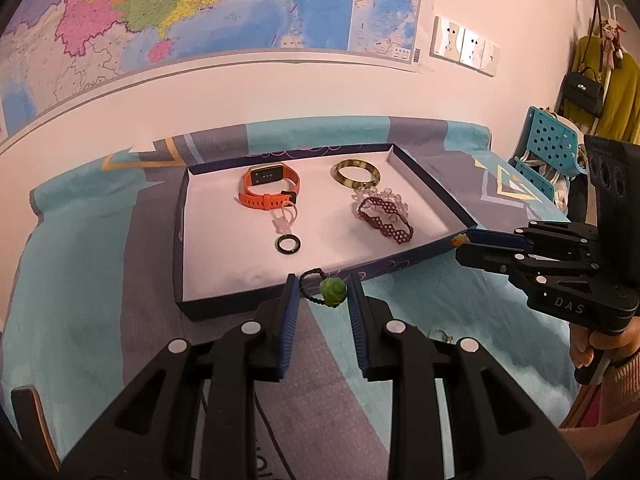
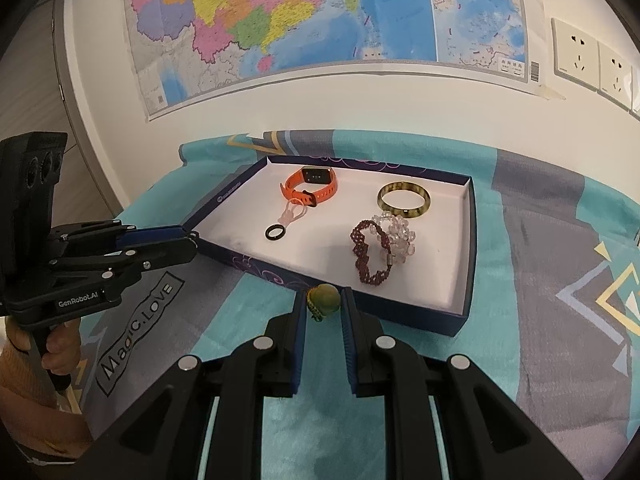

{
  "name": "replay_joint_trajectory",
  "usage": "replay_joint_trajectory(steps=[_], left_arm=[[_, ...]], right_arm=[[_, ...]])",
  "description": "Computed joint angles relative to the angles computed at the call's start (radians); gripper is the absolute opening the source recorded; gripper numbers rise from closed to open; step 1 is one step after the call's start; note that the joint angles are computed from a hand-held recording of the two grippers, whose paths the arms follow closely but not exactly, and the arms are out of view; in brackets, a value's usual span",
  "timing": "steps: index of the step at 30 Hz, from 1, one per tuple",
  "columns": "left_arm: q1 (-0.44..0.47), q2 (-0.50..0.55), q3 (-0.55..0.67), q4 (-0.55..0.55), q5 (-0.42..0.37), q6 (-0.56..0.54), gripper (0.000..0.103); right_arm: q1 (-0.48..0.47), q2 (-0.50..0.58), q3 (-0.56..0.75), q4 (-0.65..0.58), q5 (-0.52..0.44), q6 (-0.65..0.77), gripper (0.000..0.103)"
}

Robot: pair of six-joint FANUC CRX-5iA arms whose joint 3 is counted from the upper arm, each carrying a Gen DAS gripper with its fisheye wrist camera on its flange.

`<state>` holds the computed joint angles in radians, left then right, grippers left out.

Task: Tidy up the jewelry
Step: 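Carry the keychain over the box with the right tool while the left tool carries the pendant there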

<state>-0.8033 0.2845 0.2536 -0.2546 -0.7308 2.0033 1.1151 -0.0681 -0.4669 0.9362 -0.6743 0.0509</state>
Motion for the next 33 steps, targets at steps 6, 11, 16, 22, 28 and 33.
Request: replay_joint_trajectory(steps=[6,11,16,22,28,33], left_arm=[[0.006,0.015,0.022,0.001,-0.001,-0.009,0.025],[0.009,0.024,0.035,-0.001,-0.007,-0.011,0.025],[0.016,0.046,0.067,-0.001,-0.021,-0.018,0.025],[0.024,0.067,0.088,0.010,-0.026,-0.030,0.025],[0.027,0.083,0.104,0.009,-0.035,-0.021,0.025],[0.026,0.088,0.110,0.003,-0.041,-0.014,0.025]], right_arm=[[-0.012,0.008,0.009,-0.003,0.001,0.013,0.015],[-0.023,0.020,0.023,-0.011,-0.001,0.033,0.015],[-0.038,0.031,0.035,-0.019,0.004,0.049,0.015],[-0.048,0.041,0.045,-0.022,0.006,0.061,0.015],[-0.060,0.056,0.062,-0.030,0.007,0.076,0.015],[-0.063,0.063,0.069,-0.035,0.010,0.084,0.015]])
